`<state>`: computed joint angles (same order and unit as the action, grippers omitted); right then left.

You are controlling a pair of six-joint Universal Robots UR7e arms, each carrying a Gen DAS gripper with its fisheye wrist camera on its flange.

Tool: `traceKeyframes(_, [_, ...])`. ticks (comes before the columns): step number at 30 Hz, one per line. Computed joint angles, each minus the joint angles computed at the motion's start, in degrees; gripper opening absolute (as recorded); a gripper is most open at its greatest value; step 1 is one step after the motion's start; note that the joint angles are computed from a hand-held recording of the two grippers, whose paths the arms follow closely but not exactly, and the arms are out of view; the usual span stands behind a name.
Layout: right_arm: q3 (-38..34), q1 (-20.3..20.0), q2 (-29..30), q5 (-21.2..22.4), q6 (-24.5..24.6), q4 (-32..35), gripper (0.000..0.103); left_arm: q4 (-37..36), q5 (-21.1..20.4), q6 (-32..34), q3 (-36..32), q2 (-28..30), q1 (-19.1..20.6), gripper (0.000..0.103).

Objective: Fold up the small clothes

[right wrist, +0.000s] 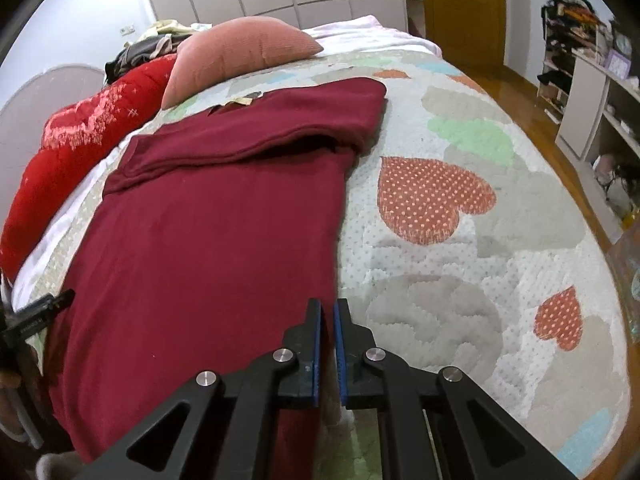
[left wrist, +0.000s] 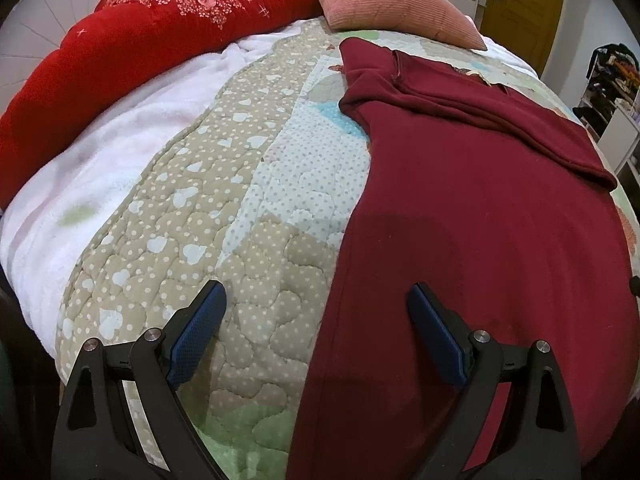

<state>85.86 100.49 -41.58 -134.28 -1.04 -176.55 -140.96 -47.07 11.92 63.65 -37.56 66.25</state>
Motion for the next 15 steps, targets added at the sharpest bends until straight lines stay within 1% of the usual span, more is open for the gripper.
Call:
traceKeyframes(2, [2.1, -0.5, -1.6, 3.2, 3.3, -1.2, 0.006, -0.2, -0.2, 0.2, -0.1, 0.0, 0.1, 0.093])
traceKeyframes(3, [3.1, -0.7, -2.3, 4.7, 4.3, -1.6, 0.008, -0.2, -0.2, 0.1, 0.0, 0.0, 0.1, 0.093])
traceKeyframes(5, [4.8, -0.6, -3.4, 5.9, 4.3, -2.0, 0.009, -0.6, -0.2, 0.1, 0.3, -0.1, 0.1, 0.093])
traceKeyframes(7, [6.3, -0.1, -3.9, 5.4, 3.2, -2.4, 0.019, -1.9, -0.5, 0.4, 1.2, -0.4, 0.1, 0.093])
traceKeyframes(8, [7.2, 0.1, -4.3, 5.5, 2.7, -2.7, 0.031, -2.5, -0.7, 0.7, 1.6, -0.6, 0.1, 0.093])
traceKeyframes(9, [8.4, 0.1, -4.9, 6.3, 2.6, -2.8, 0.038, -2.5, -0.8, 0.6, 1.9, -0.8, 0.1, 0.093])
traceKeyframes(13, [13.2, -0.5, -7.4, 9.9, 4.6, -4.0, 0.039, -0.9, -1.8, -0.4, 3.3, -2.3, 0.1, 0.093])
traceKeyframes(15, [15.0, -0.7, -8.4, 11.2, 4.7, -4.8, 0.039, -0.8, -2.7, 0.2, 4.5, -3.3, 0.1, 0.093])
